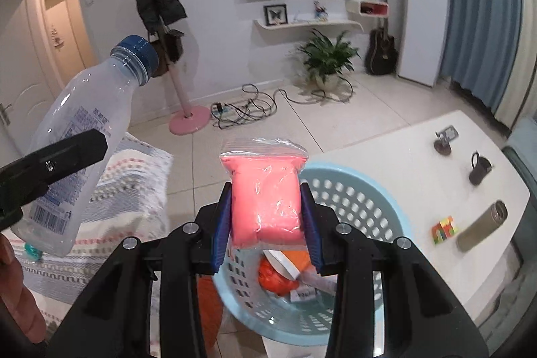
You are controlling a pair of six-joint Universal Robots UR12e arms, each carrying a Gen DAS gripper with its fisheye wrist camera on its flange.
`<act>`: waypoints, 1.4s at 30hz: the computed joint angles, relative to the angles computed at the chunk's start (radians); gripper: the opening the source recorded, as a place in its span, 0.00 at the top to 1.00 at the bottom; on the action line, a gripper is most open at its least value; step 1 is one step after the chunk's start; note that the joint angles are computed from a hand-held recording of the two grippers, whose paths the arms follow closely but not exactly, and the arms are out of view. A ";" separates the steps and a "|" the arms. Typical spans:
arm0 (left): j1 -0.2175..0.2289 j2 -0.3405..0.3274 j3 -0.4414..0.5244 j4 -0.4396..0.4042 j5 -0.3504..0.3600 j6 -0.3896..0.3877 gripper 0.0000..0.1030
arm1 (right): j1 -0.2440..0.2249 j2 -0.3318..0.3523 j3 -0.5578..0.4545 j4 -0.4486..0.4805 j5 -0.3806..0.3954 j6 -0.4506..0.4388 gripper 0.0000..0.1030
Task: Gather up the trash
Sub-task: 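Carry the clear bottle with the left tool while the right tool carries the pink packet to the basket, then open both tools over the blue basket to drop bottle and packet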
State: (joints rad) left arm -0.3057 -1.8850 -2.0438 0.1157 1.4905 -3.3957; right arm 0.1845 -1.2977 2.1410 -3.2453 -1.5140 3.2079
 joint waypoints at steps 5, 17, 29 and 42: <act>-0.010 -0.037 0.030 -0.046 -0.036 0.009 0.56 | -0.028 0.016 -0.003 0.063 -0.007 0.035 0.66; -0.022 -0.082 0.059 -0.130 -0.104 0.022 0.51 | -0.069 0.046 0.002 0.167 -0.017 0.117 0.64; -0.012 -0.053 0.015 -0.090 -0.115 0.010 0.41 | -0.077 0.030 0.018 0.164 0.015 0.132 0.49; 0.019 0.054 -0.097 0.027 -0.085 -0.021 0.41 | -0.004 -0.020 0.022 0.113 0.001 0.088 0.49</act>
